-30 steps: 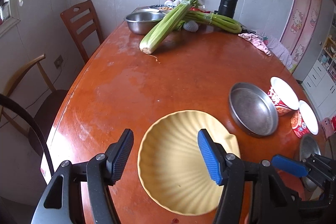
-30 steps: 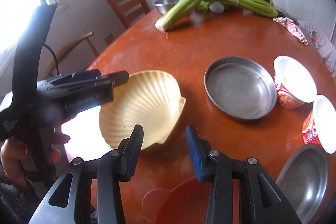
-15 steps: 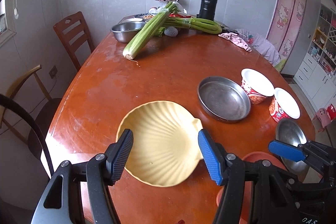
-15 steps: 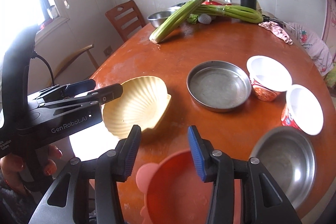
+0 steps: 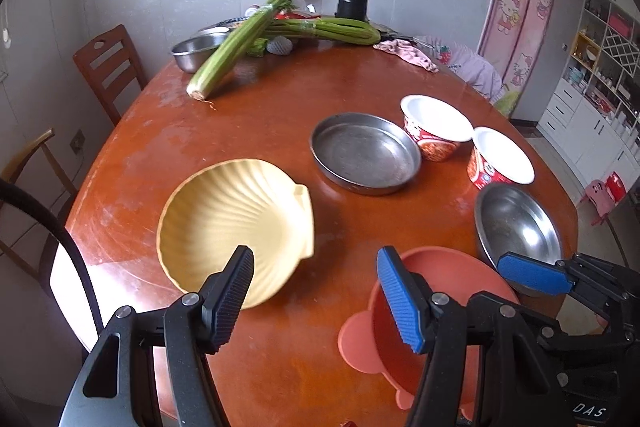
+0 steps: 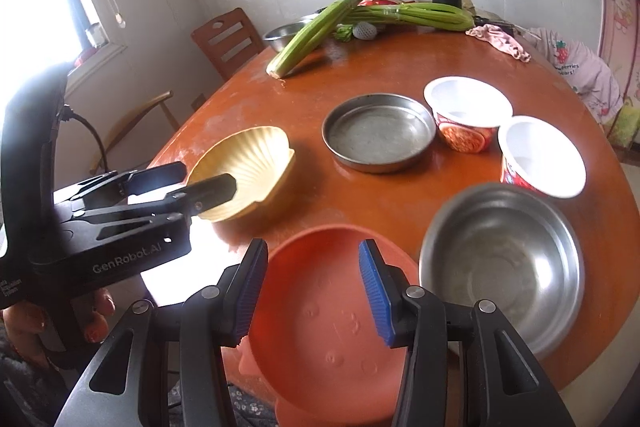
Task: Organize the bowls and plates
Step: 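Grasp the orange bear-shaped plate rim with the left tool and lift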
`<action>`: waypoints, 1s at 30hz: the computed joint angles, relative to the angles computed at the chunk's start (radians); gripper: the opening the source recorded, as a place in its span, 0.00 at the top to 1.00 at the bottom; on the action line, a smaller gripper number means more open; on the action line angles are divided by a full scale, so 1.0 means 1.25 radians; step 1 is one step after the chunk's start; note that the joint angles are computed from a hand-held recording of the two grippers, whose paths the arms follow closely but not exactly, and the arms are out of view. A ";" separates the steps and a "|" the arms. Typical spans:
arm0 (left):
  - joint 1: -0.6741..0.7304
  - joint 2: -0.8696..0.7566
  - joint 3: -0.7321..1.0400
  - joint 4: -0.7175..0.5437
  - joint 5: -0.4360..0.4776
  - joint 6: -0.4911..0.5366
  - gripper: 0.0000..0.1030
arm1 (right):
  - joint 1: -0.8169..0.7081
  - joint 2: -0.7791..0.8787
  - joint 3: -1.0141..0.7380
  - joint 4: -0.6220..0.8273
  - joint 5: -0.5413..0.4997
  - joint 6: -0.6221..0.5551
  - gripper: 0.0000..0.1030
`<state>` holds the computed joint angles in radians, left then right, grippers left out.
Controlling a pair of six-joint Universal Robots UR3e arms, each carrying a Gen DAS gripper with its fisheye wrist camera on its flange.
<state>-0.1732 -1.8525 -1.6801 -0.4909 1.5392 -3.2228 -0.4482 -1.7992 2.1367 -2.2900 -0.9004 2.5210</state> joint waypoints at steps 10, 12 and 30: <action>-0.031 -0.016 -0.025 0.001 0.001 -0.024 0.38 | -0.146 -0.153 0.080 0.177 0.029 -0.149 0.52; -0.033 -0.021 -0.026 -0.003 0.005 -0.028 0.38 | -0.178 -0.179 0.089 0.220 0.024 -0.181 0.52; -0.024 -0.061 -0.038 0.006 -0.086 -0.029 0.38 | -0.215 -0.137 0.122 0.253 -0.060 -0.200 0.52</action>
<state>-0.2029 -1.9291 -1.7280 -0.4834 1.4322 -3.2586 -0.7173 -1.9706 2.2890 -1.9739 -0.9759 2.2714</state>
